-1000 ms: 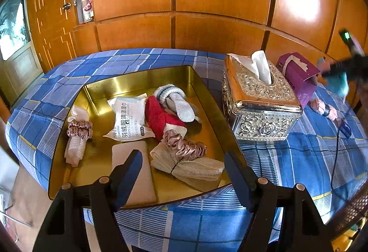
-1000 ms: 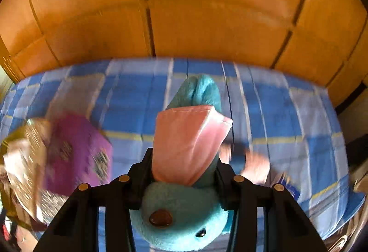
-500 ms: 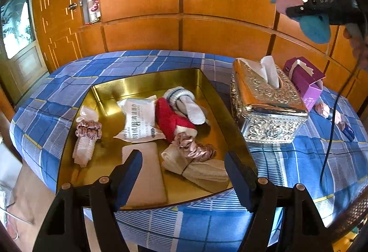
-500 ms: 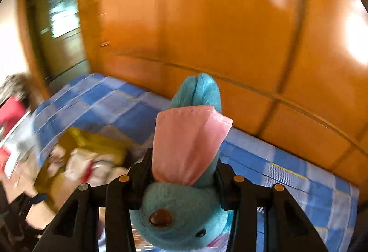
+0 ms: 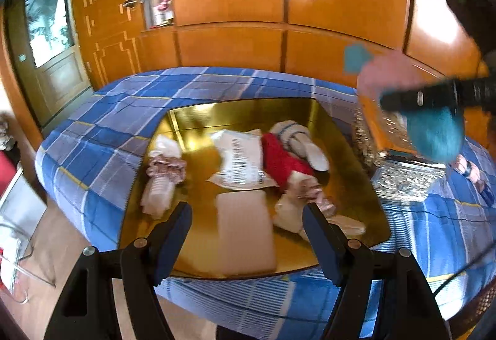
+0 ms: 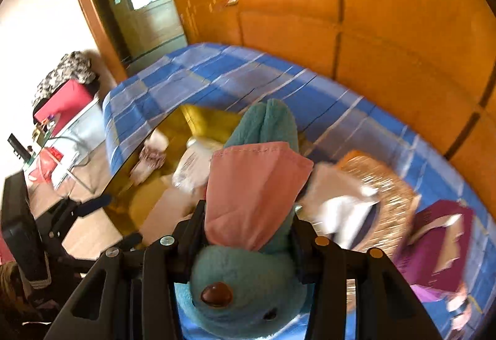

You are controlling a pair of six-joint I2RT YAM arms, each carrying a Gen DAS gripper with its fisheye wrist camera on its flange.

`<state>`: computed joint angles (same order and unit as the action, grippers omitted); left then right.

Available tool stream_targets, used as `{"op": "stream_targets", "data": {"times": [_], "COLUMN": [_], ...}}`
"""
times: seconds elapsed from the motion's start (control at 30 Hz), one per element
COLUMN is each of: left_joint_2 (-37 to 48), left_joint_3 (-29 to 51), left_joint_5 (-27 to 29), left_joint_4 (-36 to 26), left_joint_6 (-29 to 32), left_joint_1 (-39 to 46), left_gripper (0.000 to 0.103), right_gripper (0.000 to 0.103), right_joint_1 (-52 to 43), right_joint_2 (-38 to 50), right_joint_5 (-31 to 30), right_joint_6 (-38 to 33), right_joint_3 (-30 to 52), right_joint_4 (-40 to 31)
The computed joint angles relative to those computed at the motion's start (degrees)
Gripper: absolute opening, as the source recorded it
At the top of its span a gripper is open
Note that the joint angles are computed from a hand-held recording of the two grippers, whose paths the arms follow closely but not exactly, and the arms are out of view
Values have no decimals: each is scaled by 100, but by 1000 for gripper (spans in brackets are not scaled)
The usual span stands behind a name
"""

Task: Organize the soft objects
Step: 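Carry the teal plush bunny with the right tool into the gold tray and release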

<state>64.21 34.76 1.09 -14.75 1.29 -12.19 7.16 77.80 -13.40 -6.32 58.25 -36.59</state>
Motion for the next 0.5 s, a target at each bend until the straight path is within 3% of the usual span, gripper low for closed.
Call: {"op": "stream_targets", "data": {"times": [0.23,0.5], "left_joint_2": [92,280], "left_joint_3": [-6,12], "left_joint_5": [125,207], "left_joint_4": [143,221], "left_joint_6": [-3,-28], "left_joint_1": [493,611], "left_gripper": [74,74], "right_gripper": [45,45], "right_joint_1": [641,1078], "right_joint_2": [693,2225], "right_joint_5": [314,1111], "right_joint_6": [337,877], "right_joint_3": [30,695], "right_joint_4": [406,820]}}
